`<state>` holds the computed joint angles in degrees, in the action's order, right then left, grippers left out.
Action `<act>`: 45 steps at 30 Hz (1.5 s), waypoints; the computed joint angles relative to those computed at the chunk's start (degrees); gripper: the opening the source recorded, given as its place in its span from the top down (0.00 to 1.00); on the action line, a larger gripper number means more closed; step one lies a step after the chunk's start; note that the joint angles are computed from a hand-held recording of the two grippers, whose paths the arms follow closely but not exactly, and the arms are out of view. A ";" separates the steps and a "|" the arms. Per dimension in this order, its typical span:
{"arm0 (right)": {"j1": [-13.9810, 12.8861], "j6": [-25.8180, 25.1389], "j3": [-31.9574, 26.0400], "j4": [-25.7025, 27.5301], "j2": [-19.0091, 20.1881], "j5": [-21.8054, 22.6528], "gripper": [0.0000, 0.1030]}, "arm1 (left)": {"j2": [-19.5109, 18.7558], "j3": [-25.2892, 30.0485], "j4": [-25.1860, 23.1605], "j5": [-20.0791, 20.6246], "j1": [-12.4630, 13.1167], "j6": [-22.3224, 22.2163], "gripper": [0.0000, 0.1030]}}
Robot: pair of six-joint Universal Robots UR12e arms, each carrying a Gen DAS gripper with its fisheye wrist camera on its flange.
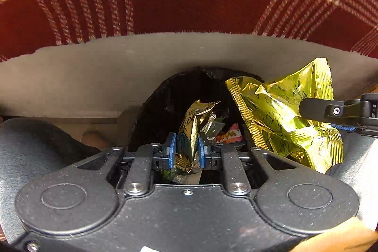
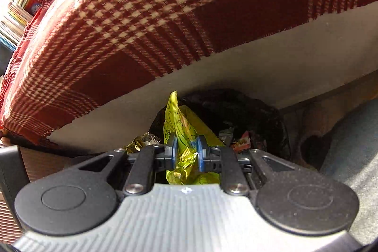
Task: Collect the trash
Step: 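Open the right tool over the bin while the left tool releases the small gold wrapper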
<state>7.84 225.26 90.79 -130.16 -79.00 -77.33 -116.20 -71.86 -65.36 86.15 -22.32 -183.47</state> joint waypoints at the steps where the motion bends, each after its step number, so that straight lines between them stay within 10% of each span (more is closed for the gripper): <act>1: 0.00 -0.16 -0.26 0.46 0.37 0.06 0.79 | -0.33 0.18 -0.47 0.13 -0.09 0.03 0.83; 27: 0.09 1.54 -2.37 5.76 2.73 -0.88 0.77 | -5.00 2.28 -5.43 0.02 -0.52 0.04 0.80; 33: 0.01 0.84 -2.52 5.96 2.84 -0.22 0.72 | -4.45 2.20 -5.05 0.85 -0.58 -0.45 0.58; 45: 0.36 -0.52 -2.93 5.42 2.72 -0.78 0.46 | -3.49 2.24 -4.08 1.24 -0.83 -0.27 0.52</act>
<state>8.20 224.74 87.86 -124.73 -76.27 -78.12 -119.70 -69.63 -69.44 87.39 -23.16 -183.74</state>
